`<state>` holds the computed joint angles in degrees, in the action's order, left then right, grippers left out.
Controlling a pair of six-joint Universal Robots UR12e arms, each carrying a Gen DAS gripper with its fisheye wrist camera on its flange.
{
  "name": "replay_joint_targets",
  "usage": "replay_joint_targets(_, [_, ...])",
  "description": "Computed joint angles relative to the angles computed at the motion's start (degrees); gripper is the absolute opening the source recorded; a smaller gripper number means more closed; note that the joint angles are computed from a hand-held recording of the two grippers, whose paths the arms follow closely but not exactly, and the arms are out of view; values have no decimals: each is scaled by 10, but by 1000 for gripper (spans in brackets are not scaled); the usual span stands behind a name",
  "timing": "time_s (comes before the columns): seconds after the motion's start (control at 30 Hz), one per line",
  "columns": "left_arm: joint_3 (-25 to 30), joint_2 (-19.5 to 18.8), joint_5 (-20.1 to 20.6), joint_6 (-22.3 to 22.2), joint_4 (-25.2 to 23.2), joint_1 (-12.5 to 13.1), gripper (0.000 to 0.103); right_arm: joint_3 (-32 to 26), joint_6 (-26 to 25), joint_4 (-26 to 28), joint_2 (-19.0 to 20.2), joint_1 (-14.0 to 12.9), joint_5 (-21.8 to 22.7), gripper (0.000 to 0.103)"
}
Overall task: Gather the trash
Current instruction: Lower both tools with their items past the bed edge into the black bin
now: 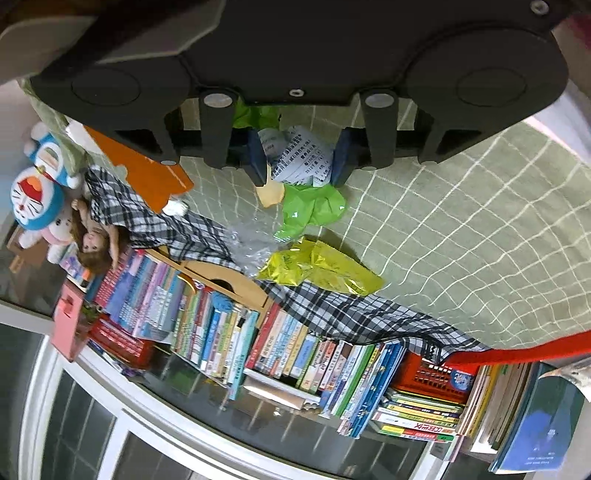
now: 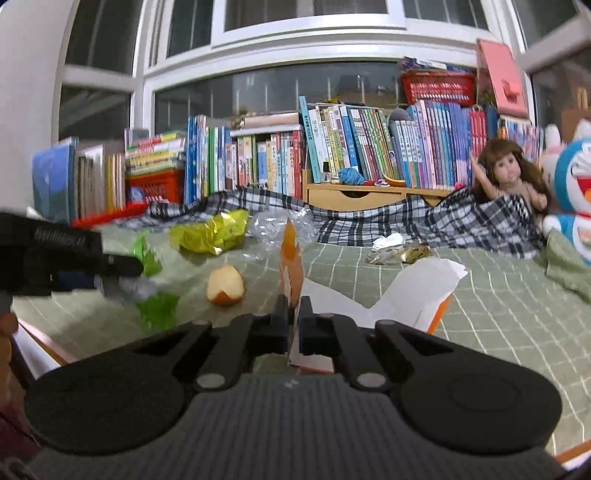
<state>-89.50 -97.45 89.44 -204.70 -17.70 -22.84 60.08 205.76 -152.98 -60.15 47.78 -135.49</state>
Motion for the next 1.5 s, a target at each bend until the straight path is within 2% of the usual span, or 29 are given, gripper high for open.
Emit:
replay_joint_targets(0.17, [-23,32,-17,29,-5,2,34,29,31,-18,-27,7,31,7])
replay_joint_targets(0.3, [-45,59,-35,27,-11,6,34,53,50,-27,-48,16,52,7])
replay_joint_targets(0.47, [-74,94,-60,46,-17,7,34,84,73,-50,-72,28,88,7])
replay_joint_targets(0.67, [-106,134,-76,52,-49,6,34,108,96,-58,-87,42,121,7])
replay_joint_targets(0.8, [-125,154,-82,57,-84,6,34,123,130,-57,-93,43,156,7])
replay_joint_targets(0.97, [-139,166,-88,75,-128,4,34,132,158,-43,-92,44,190,7])
replay_joint_targets(1.1, [-142,165,-78,102,-163,-5,34,139,183,-30,-90,41,206,7])
replay_joint_targets(1.3, [-141,152,-80,129,-205,-15,34,156,237,-11,-93,34,238,7])
replay_joint_targets(1.5, [-136,134,-80,150,-238,-24,34,162,255,10,-91,27,266,7])
